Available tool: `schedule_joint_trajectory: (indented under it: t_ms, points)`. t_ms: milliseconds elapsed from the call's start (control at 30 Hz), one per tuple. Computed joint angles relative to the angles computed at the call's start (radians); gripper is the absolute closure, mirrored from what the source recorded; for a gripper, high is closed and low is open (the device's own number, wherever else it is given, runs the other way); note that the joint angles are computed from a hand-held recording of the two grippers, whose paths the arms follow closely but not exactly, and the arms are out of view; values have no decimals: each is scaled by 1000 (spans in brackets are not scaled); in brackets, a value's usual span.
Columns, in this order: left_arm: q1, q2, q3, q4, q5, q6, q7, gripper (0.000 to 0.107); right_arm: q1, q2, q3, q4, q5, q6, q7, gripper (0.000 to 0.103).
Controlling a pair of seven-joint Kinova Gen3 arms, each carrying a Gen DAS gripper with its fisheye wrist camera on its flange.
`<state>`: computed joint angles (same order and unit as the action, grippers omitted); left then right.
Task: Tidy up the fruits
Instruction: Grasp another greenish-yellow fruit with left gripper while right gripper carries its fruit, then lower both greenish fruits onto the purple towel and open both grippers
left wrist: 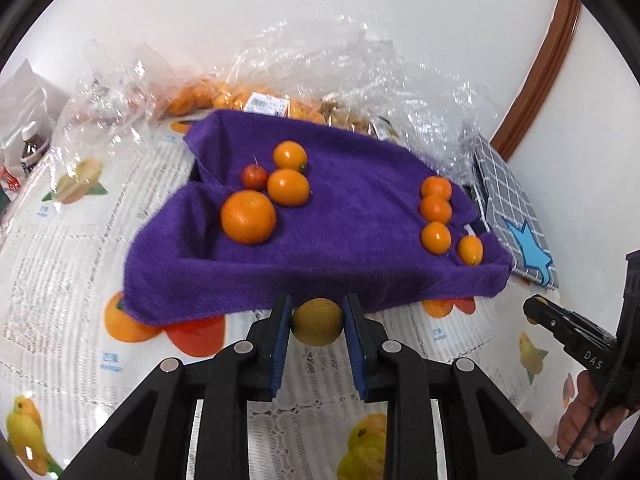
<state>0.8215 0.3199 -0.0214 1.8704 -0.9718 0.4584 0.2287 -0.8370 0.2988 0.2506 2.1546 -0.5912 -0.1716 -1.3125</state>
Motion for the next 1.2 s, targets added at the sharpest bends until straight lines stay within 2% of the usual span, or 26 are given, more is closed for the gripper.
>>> schedule_joint_trajectory:
  t_ms: [267, 400, 633, 867, 1100, 1200]
  points:
    - [-38, -63, 21, 31, -34, 0, 16, 82, -57, -8, 52, -24, -54, 11, 46, 75]
    - [-74, -79, 40, 35, -25, -3, -2, 82, -110, -1, 104, -42, -80, 17, 81, 75]
    - [-145, -98, 50, 39, 26, -49, -71, 82, -78, 23, 83, -90, -56, 26, 71, 75]
    - [-176, -66, 32, 4, 113, -100, -187, 82, -13, 77, 50, -181, 47, 79, -4, 75]
    - [-216, -15, 34, -61, 266, -131, -386, 82, -44, 152, 118, -277, 135, 118, -65, 75]
    - [-236, 10, 42, -95, 337, -129, -471, 82, 5, 173, 82, -318, 182, 142, -97, 75]
